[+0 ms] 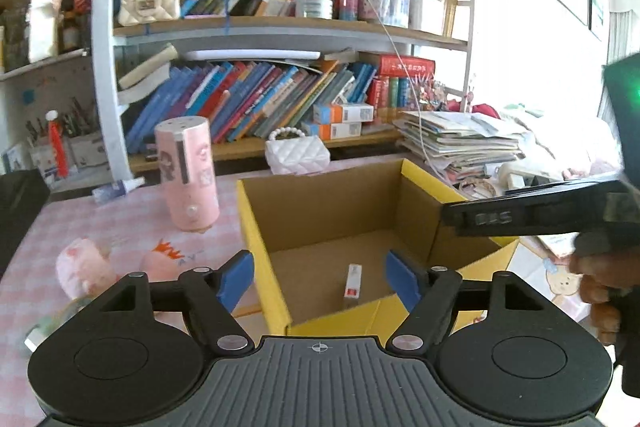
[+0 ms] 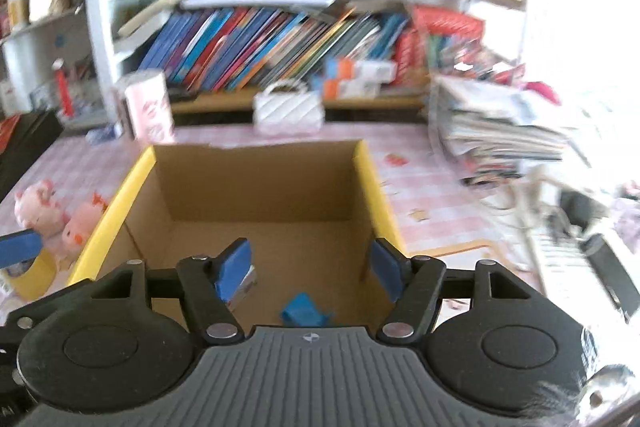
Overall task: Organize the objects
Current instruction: 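Open left tool to drop the white-red box while right tool drops blue packet, then withdraw both tools from the yellow box back toward the table items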
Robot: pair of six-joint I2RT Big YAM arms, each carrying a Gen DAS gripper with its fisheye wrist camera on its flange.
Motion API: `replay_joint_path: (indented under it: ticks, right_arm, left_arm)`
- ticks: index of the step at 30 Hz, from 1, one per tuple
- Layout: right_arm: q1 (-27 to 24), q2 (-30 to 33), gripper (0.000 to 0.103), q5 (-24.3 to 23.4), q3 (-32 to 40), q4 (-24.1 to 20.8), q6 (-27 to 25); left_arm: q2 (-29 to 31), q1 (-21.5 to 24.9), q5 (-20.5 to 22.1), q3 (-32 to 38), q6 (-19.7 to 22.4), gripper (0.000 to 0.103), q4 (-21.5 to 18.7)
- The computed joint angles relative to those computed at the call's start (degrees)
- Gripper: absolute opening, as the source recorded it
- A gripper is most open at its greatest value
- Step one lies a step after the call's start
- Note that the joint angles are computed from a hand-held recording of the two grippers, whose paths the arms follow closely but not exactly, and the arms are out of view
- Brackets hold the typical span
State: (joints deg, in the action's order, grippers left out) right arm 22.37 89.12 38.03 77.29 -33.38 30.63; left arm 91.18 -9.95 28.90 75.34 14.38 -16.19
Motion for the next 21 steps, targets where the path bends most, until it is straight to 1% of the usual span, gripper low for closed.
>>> replay_joint_path:
  ticks: [3, 5, 9, 12, 14, 17, 21]
  right_arm:
    - [2.5, -1.6, 0.071, 5.8, -1.9, -1.4, 4.5]
    - [4.2, -2.4, 0.072, 8.7, -2.7, -3.5, 8.2]
    - [7.8, -1.8, 0.074, 11.9, -2.5, -10.4, 17.3]
    - [10.1, -0.2, 0.075, 11.5, -1.5, -15.7, 22.9]
    - [11.4, 0.8, 0.075, 10.4, -0.9, -18.0, 25.1]
    - [13.0, 2.3, 0.076, 8.3, -0.2, -19.6, 26.8]
    - [15.2, 3.9, 0.079, 6.3, 0.7, -20.6, 27.4]
  left_arm:
    - [-1.4, 1.3, 0.4, -1.6, 0.2, 0.078, -0.1]
    - [-2.5, 2.2, 0.3, -2.9, 0.7, 0.08, -0.3]
    - [-3.8, 3.7, -1.6, -4.6, 2.8, 0.082, -1.7]
    - [-4.5, 5.1, -2.6, -5.5, 4.2, 0.083, -3.8]
    - [-4.8, 5.9, -2.9, -6.1, 5.3, 0.083, -5.0]
    - [-5.4, 7.1, -3.5, -7.1, 7.2, 0.083, -6.3]
    - [-6.1, 8.5, -4.0, -8.0, 8.7, 0.083, -7.9]
